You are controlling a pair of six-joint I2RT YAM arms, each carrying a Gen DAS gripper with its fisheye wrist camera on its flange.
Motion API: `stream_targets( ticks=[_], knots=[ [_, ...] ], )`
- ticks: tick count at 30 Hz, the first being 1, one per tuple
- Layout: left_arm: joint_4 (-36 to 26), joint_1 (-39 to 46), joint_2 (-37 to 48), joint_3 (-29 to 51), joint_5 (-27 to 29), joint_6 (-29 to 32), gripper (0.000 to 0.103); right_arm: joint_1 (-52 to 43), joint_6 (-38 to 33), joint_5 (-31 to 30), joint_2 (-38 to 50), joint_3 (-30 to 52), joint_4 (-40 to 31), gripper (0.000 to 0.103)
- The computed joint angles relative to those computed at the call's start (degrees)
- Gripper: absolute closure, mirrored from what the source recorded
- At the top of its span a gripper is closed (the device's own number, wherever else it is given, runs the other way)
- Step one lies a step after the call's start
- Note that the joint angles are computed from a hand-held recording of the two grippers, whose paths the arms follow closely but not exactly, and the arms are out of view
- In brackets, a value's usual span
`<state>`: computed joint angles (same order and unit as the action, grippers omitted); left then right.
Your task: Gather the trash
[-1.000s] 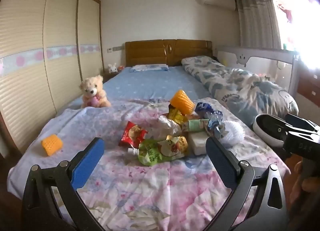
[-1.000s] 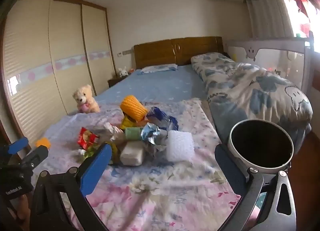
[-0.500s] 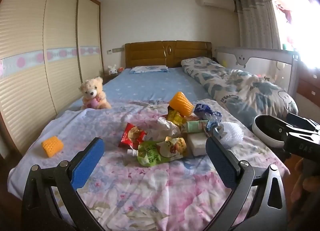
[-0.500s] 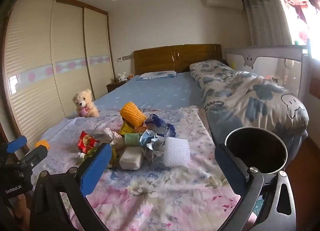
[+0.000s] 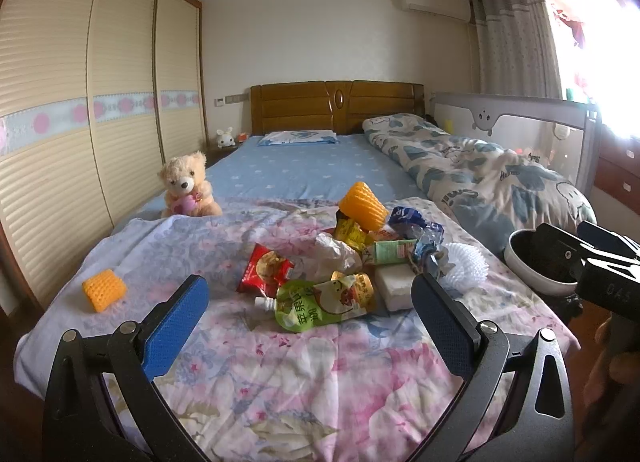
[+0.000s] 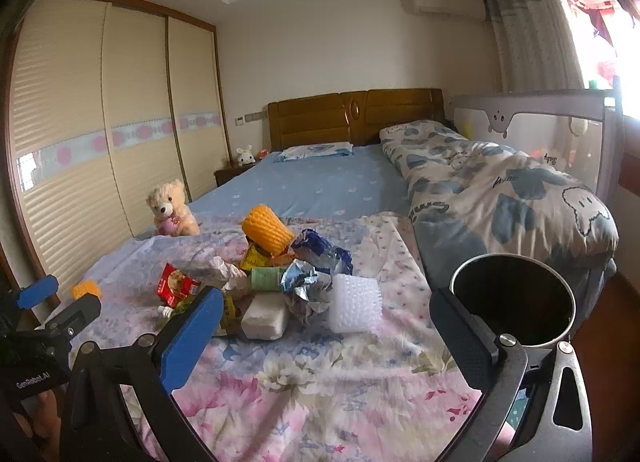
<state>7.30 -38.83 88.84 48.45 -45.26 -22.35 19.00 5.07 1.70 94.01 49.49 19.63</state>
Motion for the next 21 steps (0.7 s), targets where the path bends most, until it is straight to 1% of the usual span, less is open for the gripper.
stream_targets(
  ticks=[21],
  knots=[
    [0.8,0.1,0.5,-0.4,0.2,-0.1,0.0,0.8,-1.4,-0.1,-0.3,-0.3,0.5,0.0]
  ],
)
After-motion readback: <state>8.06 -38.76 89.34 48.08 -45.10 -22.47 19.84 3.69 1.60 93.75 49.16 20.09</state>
